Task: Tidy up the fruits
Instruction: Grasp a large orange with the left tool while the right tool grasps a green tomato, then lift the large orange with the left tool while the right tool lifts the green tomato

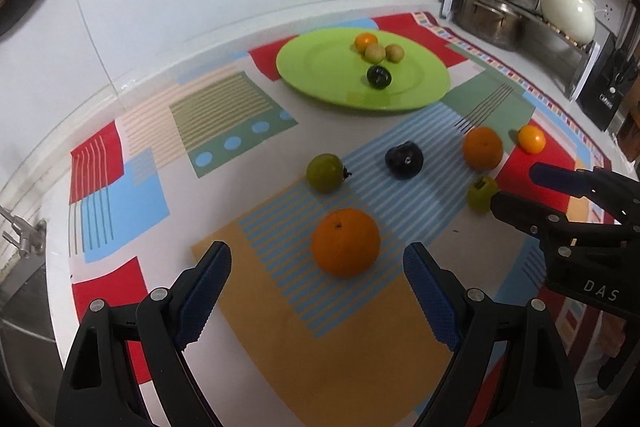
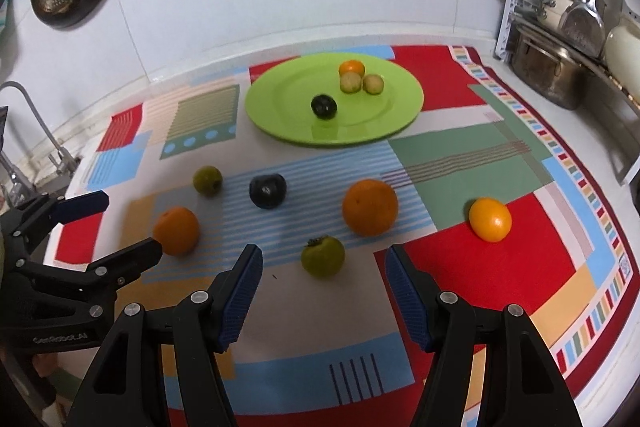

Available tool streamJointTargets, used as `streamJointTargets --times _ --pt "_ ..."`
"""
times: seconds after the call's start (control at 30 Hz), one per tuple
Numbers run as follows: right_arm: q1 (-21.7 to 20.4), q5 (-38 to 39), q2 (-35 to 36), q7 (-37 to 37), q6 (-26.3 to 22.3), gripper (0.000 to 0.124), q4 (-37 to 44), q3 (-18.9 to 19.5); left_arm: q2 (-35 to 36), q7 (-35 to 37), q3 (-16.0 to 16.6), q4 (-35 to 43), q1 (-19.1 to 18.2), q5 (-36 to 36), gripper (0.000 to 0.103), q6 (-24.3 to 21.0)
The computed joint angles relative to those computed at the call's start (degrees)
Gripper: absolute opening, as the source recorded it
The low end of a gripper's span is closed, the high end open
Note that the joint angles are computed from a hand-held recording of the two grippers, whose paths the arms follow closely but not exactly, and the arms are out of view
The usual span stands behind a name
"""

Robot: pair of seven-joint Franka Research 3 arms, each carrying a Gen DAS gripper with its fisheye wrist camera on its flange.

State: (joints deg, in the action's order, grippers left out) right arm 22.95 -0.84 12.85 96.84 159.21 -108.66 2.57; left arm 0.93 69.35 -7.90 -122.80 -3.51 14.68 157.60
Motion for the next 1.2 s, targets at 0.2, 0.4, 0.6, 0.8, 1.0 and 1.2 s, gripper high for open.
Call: streamJointTargets --times 0.2,0.4,0.6,0.8,1.0,1.2 --pt "-0.42 1.31 1.81 -1.42 -1.42 0.056 1.40 0.29 2.58 2.44 -0.25 1.97 0.23 -2.87 0.085 -0.95" --pt "-1.27 4.99 3.16 -4.67 -2.24 0.050 2.61 1.27 3.88 5.41 -0.73 3.11 0.59 -7.26 0.072 -0.54" --pt "-1.64 8.28 4.15 -7.88 -2.92 0.042 3.63 1.98 5.16 9.68 -1.70 4.46 1.21 -13.83 0.054 -1.12" --pt "-1.59 9.82 4.91 -9.45 -3.36 0.036 4.40 1.93 5.68 10.80 -1.79 4.95 1.06 -16.26 0.041 -1.90" --pt "-1.32 10.11 4.80 -10.12 -2.88 0.030 4.09 1.79 5.34 11.23 -1.88 4.81 0.89 -16.37 0.041 -1.90" --pt "-1.62 11.39 3.36 -12.04 -1.52 0.030 2.75 2.37 3.96 10.95 -1.76 4.08 0.31 -15.55 0.041 -1.16"
